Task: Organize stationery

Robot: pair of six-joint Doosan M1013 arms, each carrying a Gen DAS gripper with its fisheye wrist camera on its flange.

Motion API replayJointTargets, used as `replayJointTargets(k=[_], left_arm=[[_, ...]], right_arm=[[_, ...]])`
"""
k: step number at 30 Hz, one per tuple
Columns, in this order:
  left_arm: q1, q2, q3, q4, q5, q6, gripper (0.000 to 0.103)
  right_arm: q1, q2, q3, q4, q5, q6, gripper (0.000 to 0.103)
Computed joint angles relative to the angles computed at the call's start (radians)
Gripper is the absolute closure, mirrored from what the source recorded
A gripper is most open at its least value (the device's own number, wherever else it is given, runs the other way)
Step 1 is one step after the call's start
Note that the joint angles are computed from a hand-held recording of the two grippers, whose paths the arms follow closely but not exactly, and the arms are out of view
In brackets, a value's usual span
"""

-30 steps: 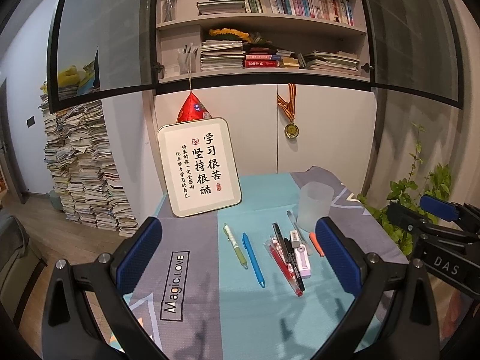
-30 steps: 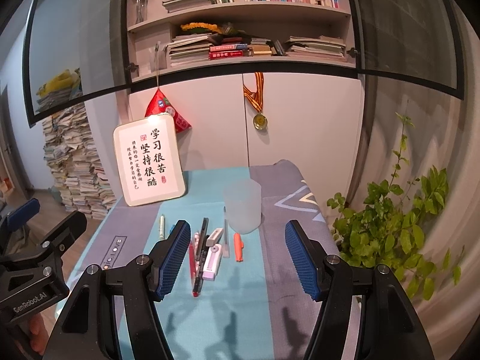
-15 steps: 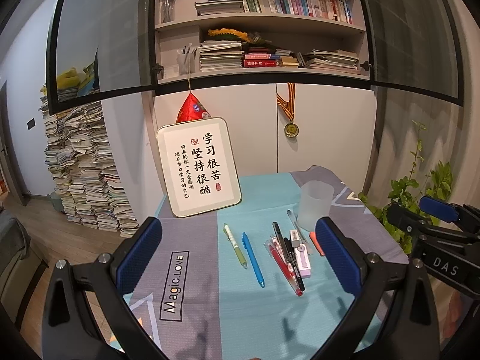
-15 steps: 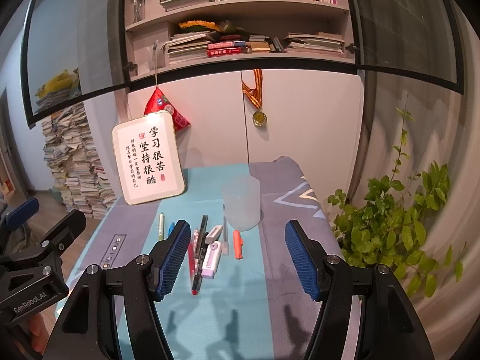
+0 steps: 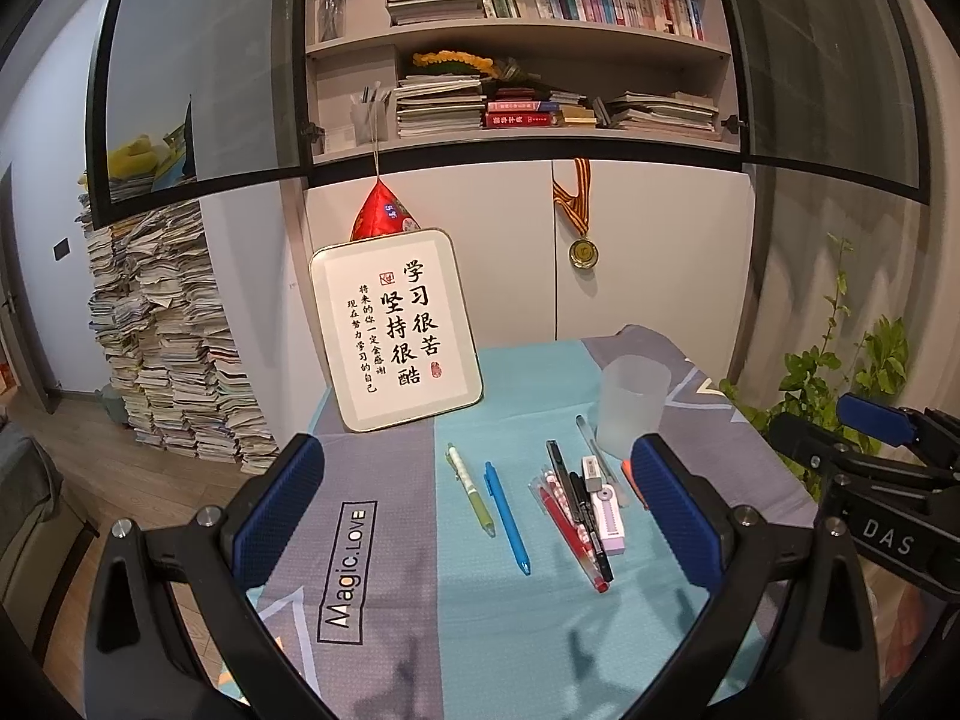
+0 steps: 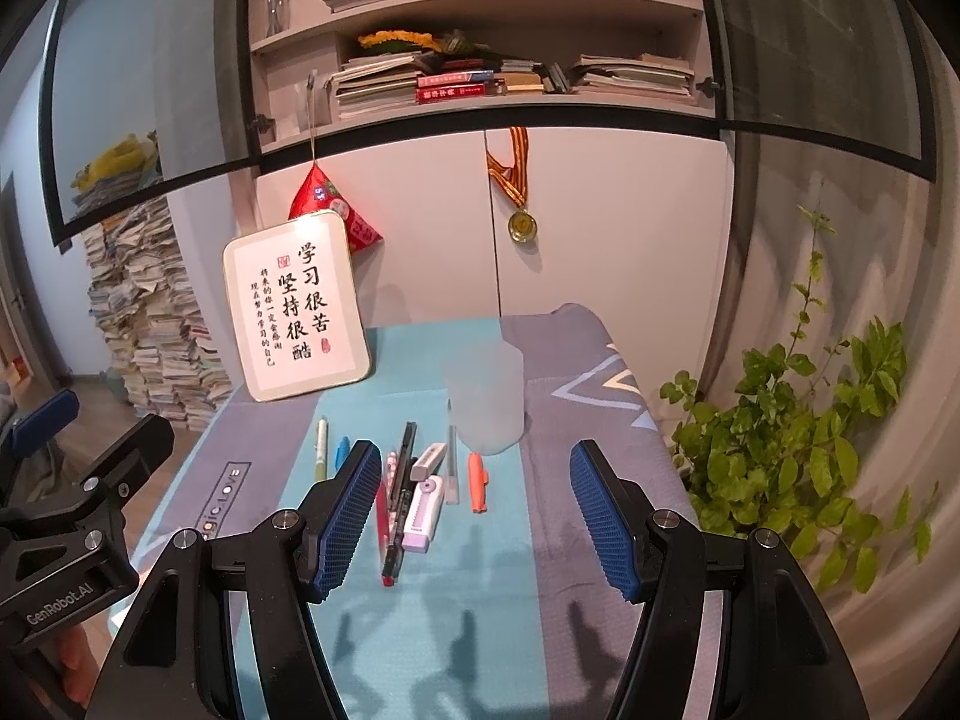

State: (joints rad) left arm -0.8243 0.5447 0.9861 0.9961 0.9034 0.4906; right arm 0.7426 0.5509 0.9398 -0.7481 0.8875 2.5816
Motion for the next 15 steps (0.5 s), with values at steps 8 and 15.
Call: replayJointTargets(k=[8, 15], left_arm=[[0.004, 0.005, -0.004, -0.011, -0.003, 0.009, 0.001], [0.008, 0.012, -0.014, -0.027, 0.003, 0.016, 0.001]], right_arm=[[-0.005, 0.009, -0.015, 0.020, -0.002, -0.029, 0.037], [-0.014, 0.018, -0.029, 0.063, 0.007, -0.085, 0.037]])
